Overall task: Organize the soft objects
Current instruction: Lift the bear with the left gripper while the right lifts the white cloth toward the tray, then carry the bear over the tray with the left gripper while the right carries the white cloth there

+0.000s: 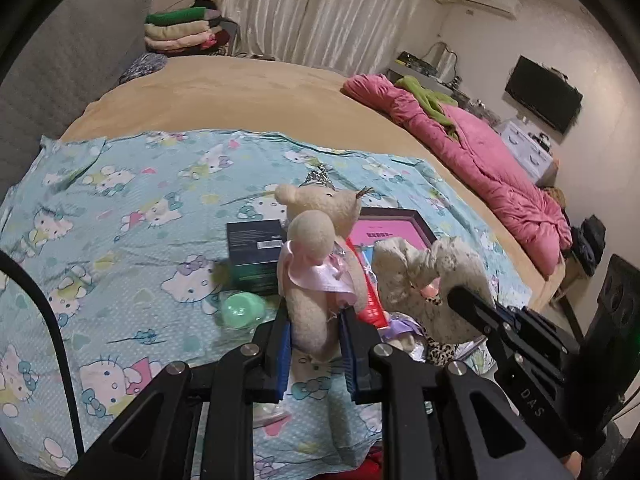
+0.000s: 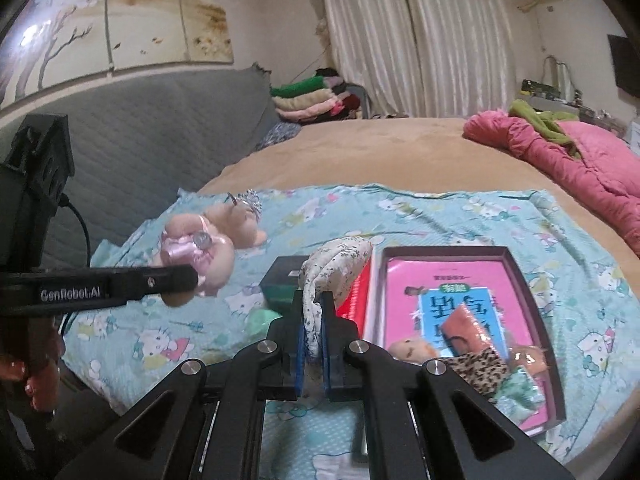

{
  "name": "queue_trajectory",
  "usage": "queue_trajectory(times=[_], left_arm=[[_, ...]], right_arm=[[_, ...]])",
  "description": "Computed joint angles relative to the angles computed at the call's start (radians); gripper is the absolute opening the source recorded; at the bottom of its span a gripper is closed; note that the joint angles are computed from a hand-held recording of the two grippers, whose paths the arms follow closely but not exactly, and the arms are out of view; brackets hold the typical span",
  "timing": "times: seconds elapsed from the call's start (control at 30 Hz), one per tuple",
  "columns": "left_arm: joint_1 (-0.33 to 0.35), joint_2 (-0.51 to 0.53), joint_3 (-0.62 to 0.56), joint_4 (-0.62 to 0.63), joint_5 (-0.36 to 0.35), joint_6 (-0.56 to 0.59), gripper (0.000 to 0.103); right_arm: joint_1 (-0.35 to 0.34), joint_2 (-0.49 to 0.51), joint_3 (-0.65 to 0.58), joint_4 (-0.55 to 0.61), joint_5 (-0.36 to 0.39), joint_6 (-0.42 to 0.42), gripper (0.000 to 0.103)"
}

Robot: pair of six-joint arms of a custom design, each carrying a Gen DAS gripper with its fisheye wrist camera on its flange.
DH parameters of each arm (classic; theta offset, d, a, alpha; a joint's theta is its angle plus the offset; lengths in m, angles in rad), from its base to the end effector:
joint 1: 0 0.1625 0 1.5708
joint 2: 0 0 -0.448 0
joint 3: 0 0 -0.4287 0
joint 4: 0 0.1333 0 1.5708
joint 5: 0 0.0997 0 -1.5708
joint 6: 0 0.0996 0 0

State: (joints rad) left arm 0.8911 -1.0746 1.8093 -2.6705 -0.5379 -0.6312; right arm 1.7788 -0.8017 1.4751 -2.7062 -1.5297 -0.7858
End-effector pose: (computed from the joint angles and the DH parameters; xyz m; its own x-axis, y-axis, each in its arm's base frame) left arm -0.2338 -0.6375 0.2570 -0.8237 -0.3612 -0.4370 0.1252 0.6359 -0.7616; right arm 0.2956 -0.7351 0.1724 -0.5576 -0.7781 0.2893 -0.8195 0.4605 -0.3411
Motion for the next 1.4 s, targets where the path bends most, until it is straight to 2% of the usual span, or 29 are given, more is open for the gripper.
queue_trajectory(times=[0.63, 1.4], left_arm=[[-0.001, 0.132, -0.155, 0.067, -0.034, 0.093, 0.021], [0.04, 0.29, -0.349, 0.131, -0.149, 0.186, 0.021]], right_arm=[[-0.044, 0.003, -0.057, -0.044, 0.006, 0.09, 0.006], [-0.102, 0.046, -0.164, -0.108, -0.064, 0.144, 0.006]])
